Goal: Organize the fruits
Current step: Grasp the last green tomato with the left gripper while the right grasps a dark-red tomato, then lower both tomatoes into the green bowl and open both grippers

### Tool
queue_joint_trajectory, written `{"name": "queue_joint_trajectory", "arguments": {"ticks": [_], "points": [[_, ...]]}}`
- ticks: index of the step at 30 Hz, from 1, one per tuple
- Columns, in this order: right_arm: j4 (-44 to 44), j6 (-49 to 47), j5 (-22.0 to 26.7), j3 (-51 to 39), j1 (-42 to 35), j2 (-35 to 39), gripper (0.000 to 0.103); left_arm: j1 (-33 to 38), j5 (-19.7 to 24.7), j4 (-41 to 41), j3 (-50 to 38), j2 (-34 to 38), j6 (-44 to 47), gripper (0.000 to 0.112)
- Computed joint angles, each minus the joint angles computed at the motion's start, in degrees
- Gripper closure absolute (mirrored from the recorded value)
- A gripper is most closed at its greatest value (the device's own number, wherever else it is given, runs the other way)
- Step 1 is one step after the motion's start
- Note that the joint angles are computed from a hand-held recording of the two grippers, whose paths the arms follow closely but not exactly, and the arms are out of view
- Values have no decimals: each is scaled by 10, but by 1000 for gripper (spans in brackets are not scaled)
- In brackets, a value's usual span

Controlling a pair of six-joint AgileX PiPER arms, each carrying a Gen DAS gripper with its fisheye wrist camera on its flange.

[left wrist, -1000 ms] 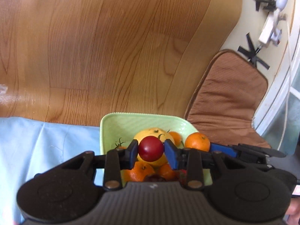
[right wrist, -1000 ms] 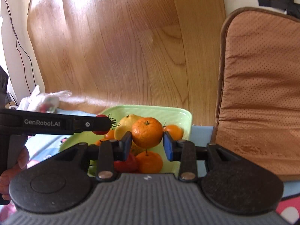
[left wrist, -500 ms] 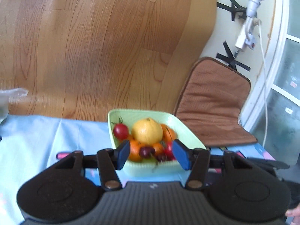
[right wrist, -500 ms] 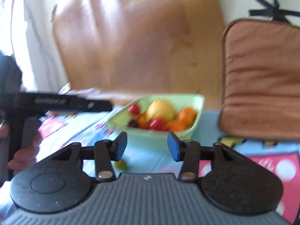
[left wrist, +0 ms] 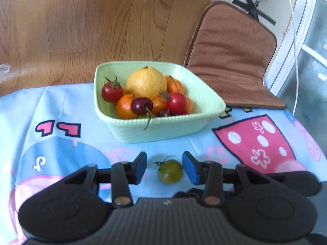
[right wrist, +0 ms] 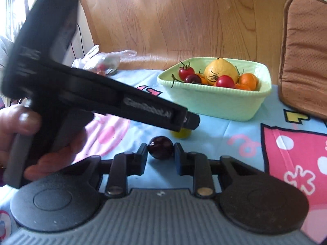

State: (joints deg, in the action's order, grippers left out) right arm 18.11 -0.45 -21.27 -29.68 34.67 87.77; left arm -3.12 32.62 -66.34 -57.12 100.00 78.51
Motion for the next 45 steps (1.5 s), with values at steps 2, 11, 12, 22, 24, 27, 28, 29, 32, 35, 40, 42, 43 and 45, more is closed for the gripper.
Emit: {"name": "queue_joint_trajectory", "arguments": {"ticks": [2, 11, 12, 22, 24, 27, 28, 29, 32, 35, 40, 42, 43, 45], "points": [[52, -48, -10, 29, 19, -24, 73, 2, -2, -27, 15, -1, 31, 85], [255, -154, -78, 141, 128, -118, 73, 67, 45, -114, 165, -104, 159, 85], [279, -166, -87, 147, 145, -122, 73, 84, 62, -111, 185, -120, 168, 85], [479, -263, -190, 161, 307, -106, 73, 255, 182, -57, 326, -254, 252, 85], [491, -275, -195, 157, 313, -102, 72, 257, 181, -64, 336, -259, 269, 84], [508, -285, -201, 155, 322, -100, 72, 257, 178, -74, 345, -267, 278, 82], [517, -290, -205, 154, 329, -98, 72, 258, 178, -76, 349, -271, 281, 79], [521, -295, -207, 152, 332, -97, 72, 258, 176, -77, 352, -276, 283, 76], [536, -309, -213, 150, 342, -94, 72, 265, 176, -79, 365, -293, 291, 69], [526, -304, -211, 154, 338, -96, 73, 279, 187, -75, 378, -300, 305, 75], [469, -263, -197, 163, 305, -109, 73, 273, 188, -82, 364, -283, 303, 85], [422, -244, -173, 162, 260, -128, 73, 256, 189, -85, 337, -269, 281, 85], [395, -237, -157, 158, 231, -137, 73, 240, 185, -91, 318, -263, 266, 85], [329, -216, -126, 146, 169, -149, 73, 209, 179, -109, 275, -245, 242, 85]]}}
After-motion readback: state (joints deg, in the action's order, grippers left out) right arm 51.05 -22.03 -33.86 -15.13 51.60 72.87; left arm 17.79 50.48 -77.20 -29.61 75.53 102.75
